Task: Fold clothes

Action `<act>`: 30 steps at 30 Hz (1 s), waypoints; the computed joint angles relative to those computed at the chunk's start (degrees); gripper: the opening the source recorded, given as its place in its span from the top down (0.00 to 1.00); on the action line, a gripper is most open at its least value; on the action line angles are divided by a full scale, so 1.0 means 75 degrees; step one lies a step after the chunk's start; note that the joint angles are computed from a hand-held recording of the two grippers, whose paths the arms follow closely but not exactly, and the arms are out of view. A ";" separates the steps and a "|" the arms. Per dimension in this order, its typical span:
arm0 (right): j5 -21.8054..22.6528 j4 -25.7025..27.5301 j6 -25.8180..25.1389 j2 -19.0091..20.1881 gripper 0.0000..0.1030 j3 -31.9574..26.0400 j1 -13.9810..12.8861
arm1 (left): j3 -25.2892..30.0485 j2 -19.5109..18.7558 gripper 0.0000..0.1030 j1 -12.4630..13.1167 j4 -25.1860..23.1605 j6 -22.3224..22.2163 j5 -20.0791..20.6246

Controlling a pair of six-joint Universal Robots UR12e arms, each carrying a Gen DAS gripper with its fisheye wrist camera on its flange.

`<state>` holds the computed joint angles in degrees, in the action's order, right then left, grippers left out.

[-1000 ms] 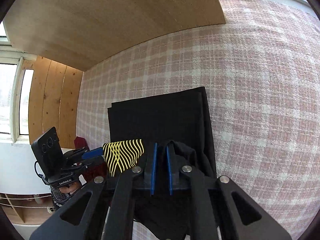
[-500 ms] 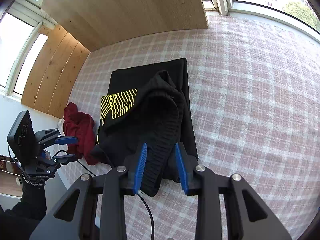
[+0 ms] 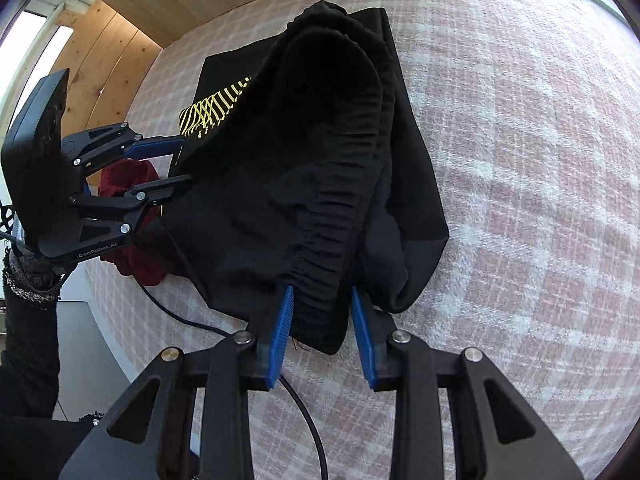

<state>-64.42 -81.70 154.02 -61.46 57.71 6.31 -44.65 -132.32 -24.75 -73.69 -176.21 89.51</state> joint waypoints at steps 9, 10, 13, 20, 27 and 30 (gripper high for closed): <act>0.1242 0.0004 0.0014 -0.0141 0.92 0.0071 -0.0213 | 0.0210 -0.0134 0.75 0.0350 0.0134 -0.0221 -0.0974; 0.1378 0.0025 0.0015 -0.0130 0.92 0.0008 -0.0221 | 0.0181 -0.0106 0.75 0.0422 0.0309 -0.0399 -0.1139; 0.1865 0.0289 -0.0028 0.0047 0.92 -0.0387 -0.0220 | 0.0386 -0.0207 0.74 0.0591 0.0685 -0.1187 -0.0853; 0.2618 0.0256 0.0660 0.0861 0.92 -0.1711 0.0092 | 0.0024 0.0122 0.62 0.0889 0.1437 -0.2275 -0.0171; 0.2148 0.0310 0.1605 0.2438 0.90 -0.4439 0.0624 | -0.1422 0.1074 0.57 0.0801 0.2066 -0.1888 -0.0490; 0.1831 0.0445 0.1235 0.2541 0.73 -0.4824 0.0622 | -0.1829 0.1282 0.57 0.0728 0.2242 -0.1906 -0.0884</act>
